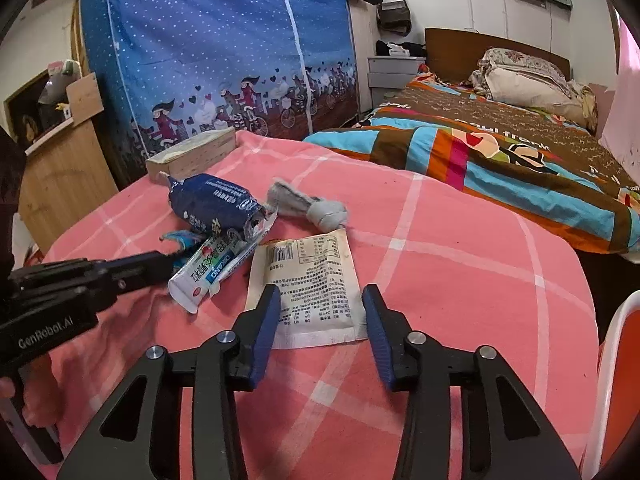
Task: Collect trash
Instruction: 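Grasp the paper packet with the right tool while the left tool grasps a green wrapper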
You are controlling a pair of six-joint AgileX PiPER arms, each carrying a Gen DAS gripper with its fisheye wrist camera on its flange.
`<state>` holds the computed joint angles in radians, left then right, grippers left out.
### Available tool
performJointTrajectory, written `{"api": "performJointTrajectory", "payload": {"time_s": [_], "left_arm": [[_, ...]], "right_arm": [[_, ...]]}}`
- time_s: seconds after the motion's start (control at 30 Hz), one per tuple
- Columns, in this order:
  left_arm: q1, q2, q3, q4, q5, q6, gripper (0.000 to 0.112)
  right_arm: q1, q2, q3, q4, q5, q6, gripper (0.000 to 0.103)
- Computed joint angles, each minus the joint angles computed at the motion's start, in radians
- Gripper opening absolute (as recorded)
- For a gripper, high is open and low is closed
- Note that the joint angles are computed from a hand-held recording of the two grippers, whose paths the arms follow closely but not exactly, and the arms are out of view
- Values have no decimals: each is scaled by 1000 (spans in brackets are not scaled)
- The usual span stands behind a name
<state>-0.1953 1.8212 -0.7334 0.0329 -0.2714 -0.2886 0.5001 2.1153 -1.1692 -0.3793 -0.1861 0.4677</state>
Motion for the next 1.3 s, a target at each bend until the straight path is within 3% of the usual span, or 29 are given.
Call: {"api": "performJointTrajectory", "payload": {"time_s": [0.17, 0.3, 0.6, 0.7, 0.83, 0.97, 1.07, 1.17, 1.23, 1.27, 1.3], "left_arm": [[-36, -37, 48, -214, -59, 229, 3], [-52, -57, 69, -301, -70, 337, 3], [-12, -54, 60, 195, -62, -128, 7], [-38, -30, 20, 196, -30, -142, 15], [-56, 11, -44, 134, 56, -127, 20], [-48, 38, -67, 203, 84, -242, 21], [-40, 37, -59, 259, 64, -311, 21], [-52, 37, -63, 159, 57, -226, 20], [-62, 38, -71, 41, 65, -123, 16], [-65, 39, -73, 8, 69, -93, 12], [-68, 38, -73, -22, 70, -65, 11]], "right_arm": [[-4, -15, 29, 33, -14, -45, 20], [-9, -29, 58, 33, -40, -48, 15], [-19, -53, 94, 85, -60, -106, 12], [-25, -62, 108, 158, -62, -179, 11], [-63, -69, 126, 13, -92, -21, 11], [-85, -72, 142, -57, -121, 54, 11], [-104, -73, 150, -129, -149, 130, 12], [-111, -71, 148, -160, -153, 167, 14], [-110, -71, 150, -151, -153, 161, 26], [-110, -71, 152, -144, -157, 155, 39], [-110, -74, 159, -131, -170, 144, 45]]}}
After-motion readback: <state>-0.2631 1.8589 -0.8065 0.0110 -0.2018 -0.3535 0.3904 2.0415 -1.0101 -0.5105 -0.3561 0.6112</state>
